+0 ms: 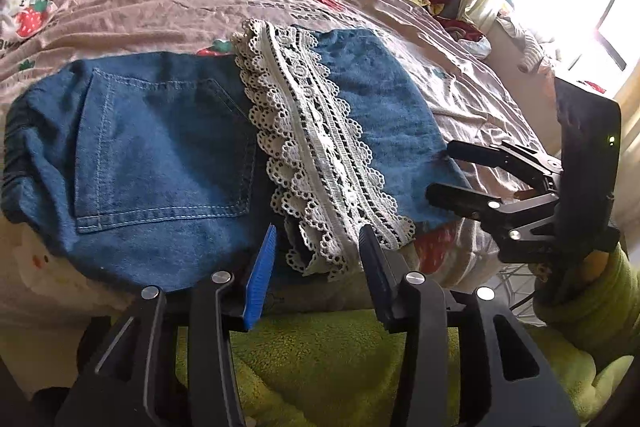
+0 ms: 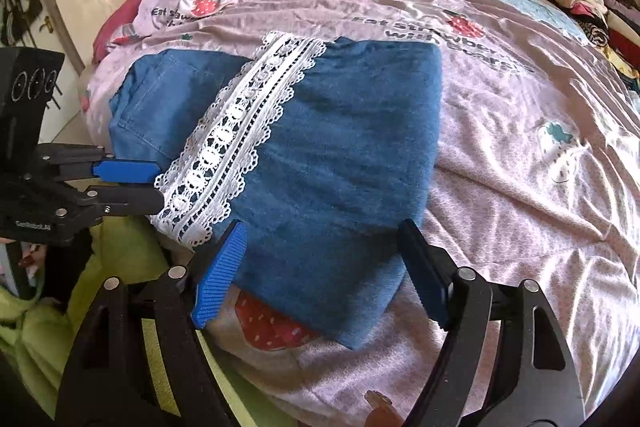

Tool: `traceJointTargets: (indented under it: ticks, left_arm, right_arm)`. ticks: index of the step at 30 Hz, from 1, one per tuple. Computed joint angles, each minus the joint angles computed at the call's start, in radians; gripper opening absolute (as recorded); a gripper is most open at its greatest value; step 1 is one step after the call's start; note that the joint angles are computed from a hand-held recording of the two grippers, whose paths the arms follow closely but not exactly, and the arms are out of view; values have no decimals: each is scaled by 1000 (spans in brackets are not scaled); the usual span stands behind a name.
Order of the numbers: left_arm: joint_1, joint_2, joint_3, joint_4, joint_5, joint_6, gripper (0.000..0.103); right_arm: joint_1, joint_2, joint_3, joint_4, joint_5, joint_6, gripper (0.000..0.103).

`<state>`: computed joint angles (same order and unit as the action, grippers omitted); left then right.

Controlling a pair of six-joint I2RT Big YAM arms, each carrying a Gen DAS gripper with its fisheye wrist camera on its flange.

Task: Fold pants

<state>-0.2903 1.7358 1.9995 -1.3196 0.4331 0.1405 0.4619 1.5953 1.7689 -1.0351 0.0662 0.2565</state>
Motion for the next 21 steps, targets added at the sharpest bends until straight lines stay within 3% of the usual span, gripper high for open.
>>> traceJointTargets:
  ticks: [9, 11, 21]
  left_arm:
    - [8, -10, 6, 10, -36, -14, 42]
    - [9, -14, 7, 15, -59, -23, 88]
    - [21, -50, -6, 58, -87, -36, 91]
  right_arm:
    - [-1, -13, 8, 5, 16, 9, 82]
    - [-1, -17, 10, 8, 21, 9, 84]
    - [0, -30, 22, 32, 17, 19, 91]
